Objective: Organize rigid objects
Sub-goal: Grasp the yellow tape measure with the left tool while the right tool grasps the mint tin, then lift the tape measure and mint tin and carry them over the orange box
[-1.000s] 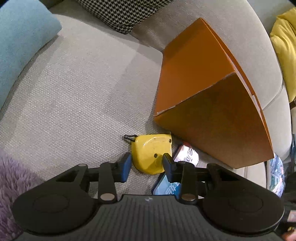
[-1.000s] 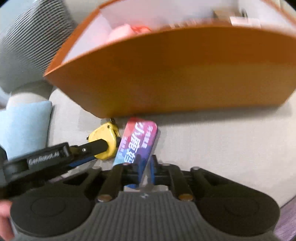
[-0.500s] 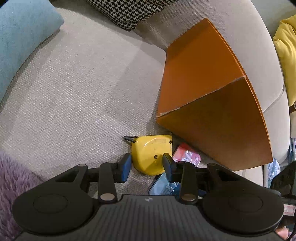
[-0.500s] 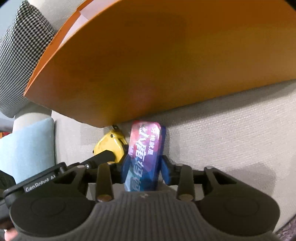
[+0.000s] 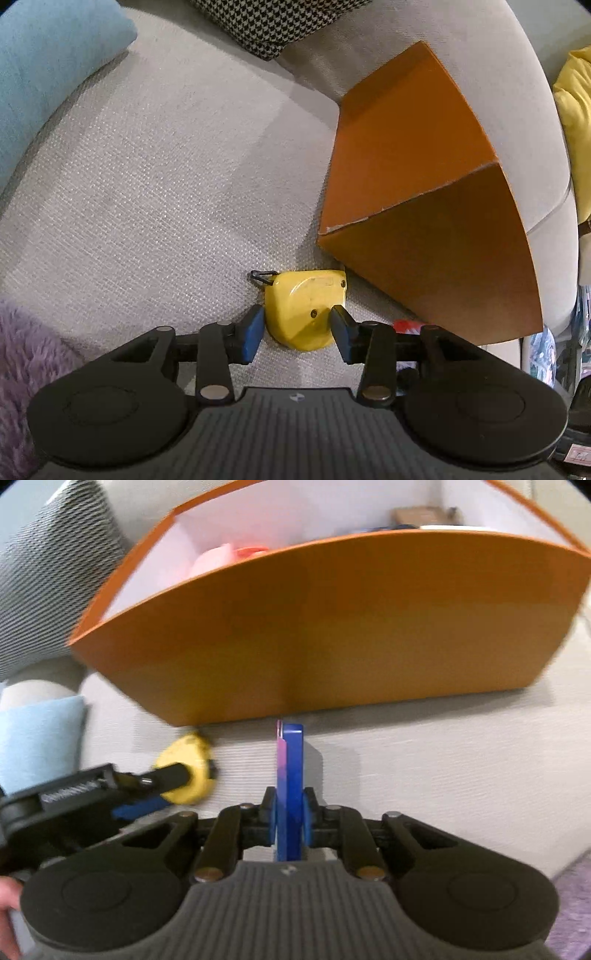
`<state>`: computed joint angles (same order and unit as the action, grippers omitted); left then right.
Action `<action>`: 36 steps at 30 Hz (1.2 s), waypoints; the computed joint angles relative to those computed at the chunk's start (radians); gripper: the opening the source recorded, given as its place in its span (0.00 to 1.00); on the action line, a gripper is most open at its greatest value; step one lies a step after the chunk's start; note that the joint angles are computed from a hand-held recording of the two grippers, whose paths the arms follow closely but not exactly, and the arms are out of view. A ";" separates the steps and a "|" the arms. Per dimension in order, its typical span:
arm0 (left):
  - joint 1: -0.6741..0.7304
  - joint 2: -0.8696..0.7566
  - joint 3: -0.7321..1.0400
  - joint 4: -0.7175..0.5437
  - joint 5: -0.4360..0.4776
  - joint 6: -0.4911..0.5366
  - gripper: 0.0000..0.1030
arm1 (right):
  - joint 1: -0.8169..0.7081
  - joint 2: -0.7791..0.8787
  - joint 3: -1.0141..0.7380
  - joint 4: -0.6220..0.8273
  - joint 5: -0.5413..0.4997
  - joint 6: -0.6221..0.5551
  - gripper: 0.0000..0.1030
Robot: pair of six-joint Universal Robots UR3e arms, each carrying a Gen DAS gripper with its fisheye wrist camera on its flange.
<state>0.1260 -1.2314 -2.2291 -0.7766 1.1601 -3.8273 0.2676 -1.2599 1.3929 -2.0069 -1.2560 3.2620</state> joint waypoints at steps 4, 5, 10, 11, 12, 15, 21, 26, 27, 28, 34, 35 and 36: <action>-0.022 -0.035 0.020 0.021 0.017 -0.015 0.51 | -0.009 0.000 0.023 -0.016 0.003 -0.029 0.13; -0.030 -0.043 0.021 0.034 0.024 -0.021 0.51 | -0.008 -0.001 0.024 -0.018 0.002 -0.031 0.13; -0.072 -0.084 0.039 0.093 0.068 -0.047 0.46 | -0.005 0.008 0.029 -0.048 0.015 -0.050 0.13; -0.096 -0.096 0.058 0.092 0.095 -0.039 0.46 | 0.006 0.015 0.020 -0.052 0.015 -0.037 0.13; -0.124 -0.109 0.082 0.086 0.129 -0.028 0.43 | -0.001 0.000 0.036 -0.054 0.021 -0.046 0.13; -0.192 -0.136 0.133 0.087 0.210 -0.006 0.35 | 0.005 -0.011 0.033 -0.057 0.060 -0.060 0.13; -0.238 -0.136 0.203 0.042 0.215 0.102 0.25 | 0.009 -0.020 0.054 -0.115 0.099 -0.109 0.13; -0.270 -0.181 0.259 0.022 0.204 0.147 0.23 | -0.003 -0.009 0.056 -0.098 0.125 -0.126 0.13; -0.259 -0.183 0.254 0.030 0.177 0.144 0.23 | -0.004 -0.007 0.060 -0.099 0.125 -0.122 0.13; -0.238 -0.162 0.231 0.029 0.133 0.145 0.23 | -0.009 -0.008 0.065 -0.093 0.127 -0.123 0.13; -0.256 -0.212 0.214 0.102 0.145 0.080 0.22 | -0.024 0.008 0.069 -0.092 0.154 -0.100 0.13; -0.261 -0.217 0.214 0.115 0.152 0.079 0.22 | -0.023 0.010 0.068 -0.093 0.154 -0.101 0.13; -0.266 -0.222 0.220 0.117 0.157 0.078 0.21 | -0.024 0.010 0.070 -0.095 0.154 -0.102 0.13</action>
<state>-0.1398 -1.4537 -2.0092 -0.6597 1.3172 -3.7497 0.2433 -1.2496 1.4626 -2.1017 -1.1023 3.1603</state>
